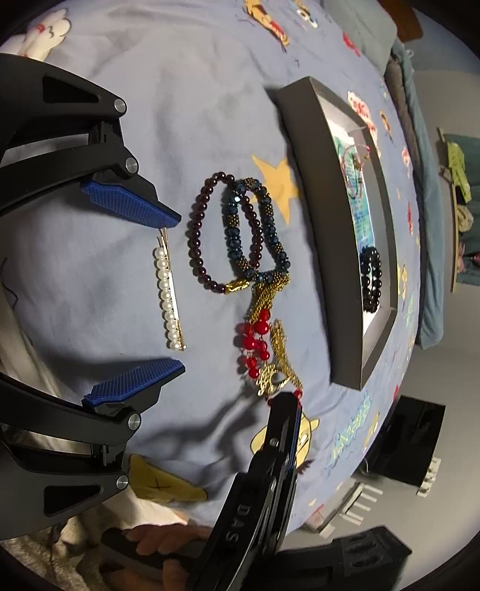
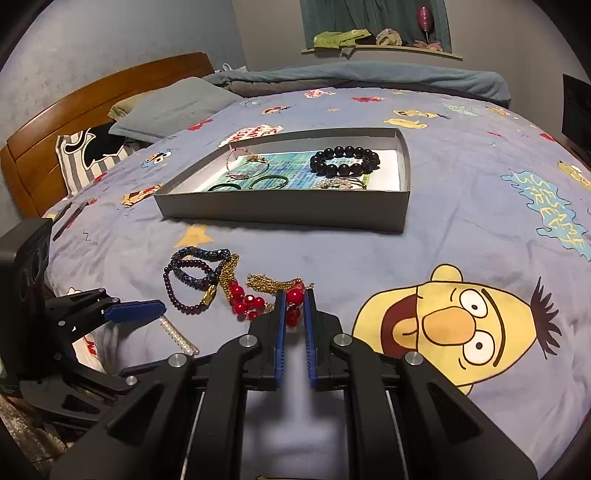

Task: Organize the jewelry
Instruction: 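Grasp the pearl hair clip with the left tool, then carry the necklace and pearl hair clip into the gray box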

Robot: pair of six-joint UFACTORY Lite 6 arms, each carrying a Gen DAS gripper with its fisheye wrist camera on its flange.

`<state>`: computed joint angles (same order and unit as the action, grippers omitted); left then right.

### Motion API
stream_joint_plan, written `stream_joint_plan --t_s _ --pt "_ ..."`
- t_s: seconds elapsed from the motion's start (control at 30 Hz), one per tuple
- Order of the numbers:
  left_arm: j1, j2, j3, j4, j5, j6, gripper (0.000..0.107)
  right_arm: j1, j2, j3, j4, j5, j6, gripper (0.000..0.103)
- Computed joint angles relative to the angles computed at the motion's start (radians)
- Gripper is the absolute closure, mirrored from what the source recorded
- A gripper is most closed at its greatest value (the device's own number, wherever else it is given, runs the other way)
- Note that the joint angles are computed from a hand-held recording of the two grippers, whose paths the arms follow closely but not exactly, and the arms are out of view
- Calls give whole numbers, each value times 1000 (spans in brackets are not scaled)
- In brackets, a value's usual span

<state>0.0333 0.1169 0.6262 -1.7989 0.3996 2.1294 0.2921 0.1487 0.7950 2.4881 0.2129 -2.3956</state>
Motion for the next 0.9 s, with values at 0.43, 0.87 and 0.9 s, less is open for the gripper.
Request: stream_joint_plan --t_s 0.43,0.87,0.9 --pt "24 -37 0 42 9 -69 37 -25 -49 -17 -142 35 89 94" --pt "132 33 353 523 124 -492 37 -17 -30 257 -911 -45 814 94" --pt "138 53 388 544 137 -513 37 -14 -23 285 -994 -52 896 94"
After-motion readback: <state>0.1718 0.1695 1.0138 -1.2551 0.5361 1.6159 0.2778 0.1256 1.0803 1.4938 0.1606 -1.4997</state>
